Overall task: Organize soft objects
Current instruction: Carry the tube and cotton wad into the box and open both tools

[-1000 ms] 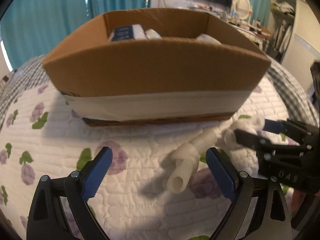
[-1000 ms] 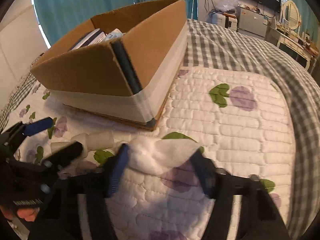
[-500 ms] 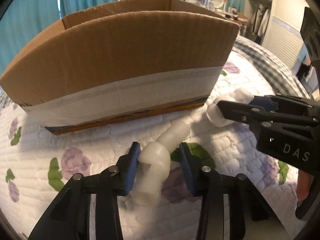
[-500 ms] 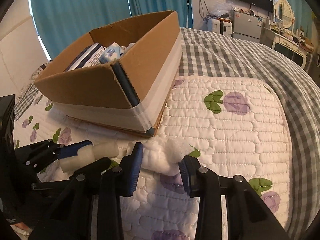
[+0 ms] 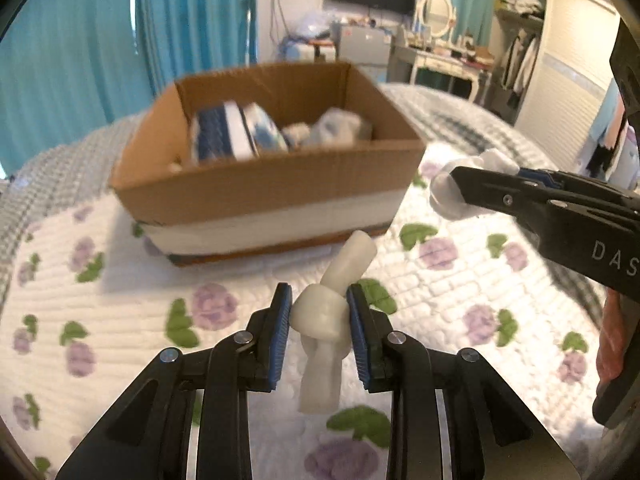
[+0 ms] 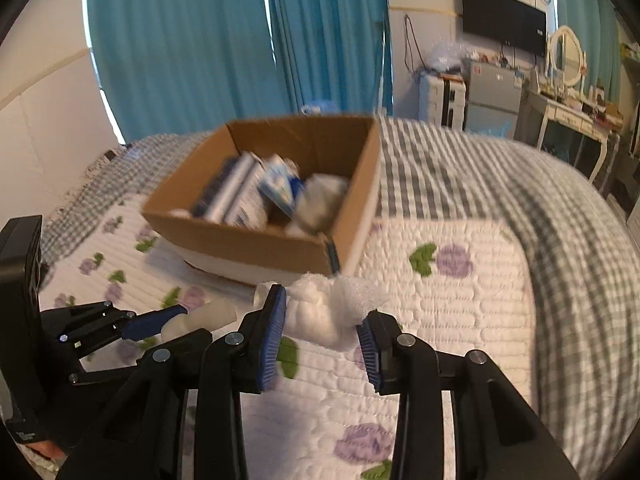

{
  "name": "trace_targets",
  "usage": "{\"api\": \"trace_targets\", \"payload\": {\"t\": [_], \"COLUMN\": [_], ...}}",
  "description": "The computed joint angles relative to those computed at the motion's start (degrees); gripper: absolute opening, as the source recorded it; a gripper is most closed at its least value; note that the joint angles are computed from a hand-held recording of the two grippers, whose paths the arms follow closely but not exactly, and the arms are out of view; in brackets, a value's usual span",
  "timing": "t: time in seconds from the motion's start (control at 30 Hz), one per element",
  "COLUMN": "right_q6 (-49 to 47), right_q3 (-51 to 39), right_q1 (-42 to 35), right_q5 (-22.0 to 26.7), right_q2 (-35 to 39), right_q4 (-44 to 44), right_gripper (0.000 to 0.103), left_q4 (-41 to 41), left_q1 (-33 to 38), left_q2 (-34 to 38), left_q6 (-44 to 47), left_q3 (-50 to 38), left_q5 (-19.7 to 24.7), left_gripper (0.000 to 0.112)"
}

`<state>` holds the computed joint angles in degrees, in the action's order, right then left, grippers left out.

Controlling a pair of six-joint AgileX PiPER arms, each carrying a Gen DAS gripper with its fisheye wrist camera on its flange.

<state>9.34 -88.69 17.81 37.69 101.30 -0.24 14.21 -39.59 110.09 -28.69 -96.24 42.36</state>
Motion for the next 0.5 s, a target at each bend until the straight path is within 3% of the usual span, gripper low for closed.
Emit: {"api": "trace_targets", "payload": {"t": [0.2, 0.5], "right_q6": [3.6, 5.0], "right_q3": [-5.8, -25.8], "right_q1": [4.6, 10.6], "right_q5": [6.3, 19.8], "right_q2": [-4.9, -2.1], "right_q4": [-5.0, -12.2], "right_gripper": [0.035, 0.035], "left_q4": [7.7, 6.9], "left_q1": [-2.7, -0.9], "left_q2": [-5.9, -9.5], "left_q6": [-4.9, -2.1], "left_q3": [-1.6, -8.5], "left_q5": [6.2, 10.5], "left_gripper": [0.027, 0.027]}}
